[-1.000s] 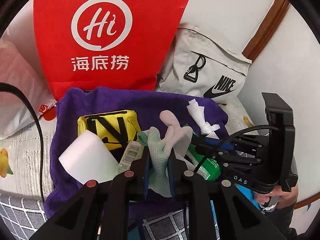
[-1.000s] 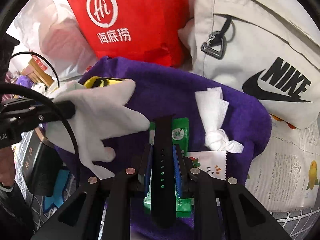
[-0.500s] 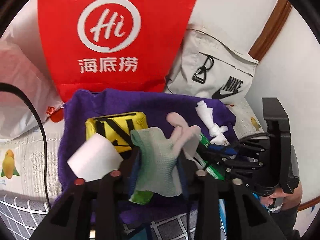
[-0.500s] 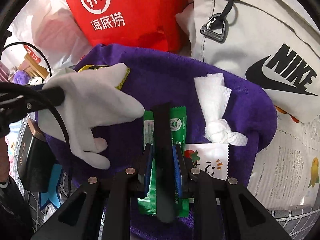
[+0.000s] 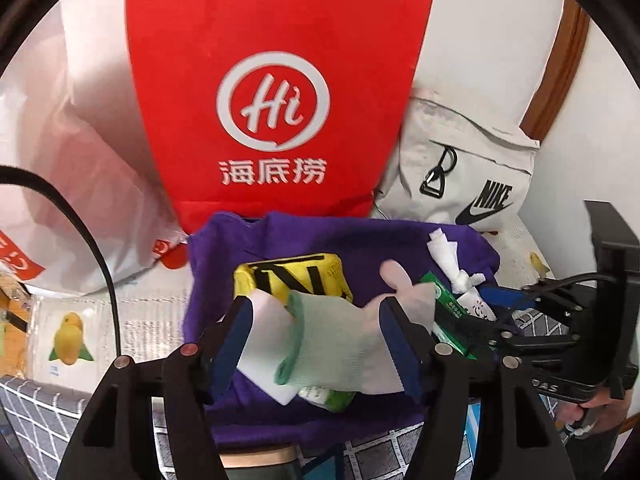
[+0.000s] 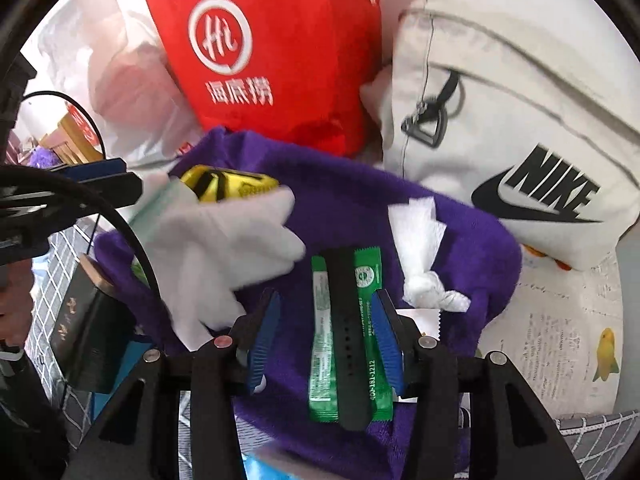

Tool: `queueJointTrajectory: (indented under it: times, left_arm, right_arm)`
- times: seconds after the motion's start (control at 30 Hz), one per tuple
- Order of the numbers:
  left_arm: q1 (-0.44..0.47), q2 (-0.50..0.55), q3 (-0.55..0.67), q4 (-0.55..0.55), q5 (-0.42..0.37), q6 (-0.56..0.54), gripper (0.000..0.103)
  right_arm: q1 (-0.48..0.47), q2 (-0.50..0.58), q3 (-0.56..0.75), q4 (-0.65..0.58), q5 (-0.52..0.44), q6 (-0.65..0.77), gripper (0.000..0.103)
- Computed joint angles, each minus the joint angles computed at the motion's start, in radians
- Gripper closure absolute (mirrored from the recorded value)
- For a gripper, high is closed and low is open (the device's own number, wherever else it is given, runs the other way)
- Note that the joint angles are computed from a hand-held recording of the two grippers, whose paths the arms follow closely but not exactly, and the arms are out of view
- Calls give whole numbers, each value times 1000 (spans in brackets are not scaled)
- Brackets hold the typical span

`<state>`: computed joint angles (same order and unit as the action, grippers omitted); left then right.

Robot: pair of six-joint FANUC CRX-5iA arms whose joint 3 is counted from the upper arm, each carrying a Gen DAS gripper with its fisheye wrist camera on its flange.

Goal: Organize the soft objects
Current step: 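Lower the strap onto the towel and open the right gripper while the left gripper releases the glove, then withdraw both tools back toward the white mesh sleeve on the sheet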

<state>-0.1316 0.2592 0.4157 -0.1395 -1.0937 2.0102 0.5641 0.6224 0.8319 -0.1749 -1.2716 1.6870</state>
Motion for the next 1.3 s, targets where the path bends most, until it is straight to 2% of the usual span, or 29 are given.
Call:
queueJointTrajectory:
  times: [0.17,0.33,0.53,0.57,0.77,0.93,1.13,1.3]
  left_arm:
    - [2,-41,-17,-20,7,26,39]
    - [3,-97,-49,-30,28,46,37]
    - [-35,-149,-48,-73,30,64,36]
    - [-44,-160,-51,-81,31,69,33]
    - [-115,-221,-60,-142,-33,77,31]
    - [-156,-300,-128,-186,-45,139,27]
    - [-180,-368,-254,-138,-98,169,27]
    - [-209,-393,-385,-57,-76,182,26]
  right_arm:
    - [9,-83,-87,16,70,-14,53]
    - [24,-177,-170,27,81,-23,52]
    - [57,-331,-338,-14,99,-14,51]
    - [68,-353,-366,-12,97,-14,51]
    - [130,-498,-560,-15,109,-33,50]
    - [172,-537,-648,-56,75,-32,49]
    - [205,-590,-739,-61,86,-51,49]
    - [178,-652,-806,-75,104,-98,49]
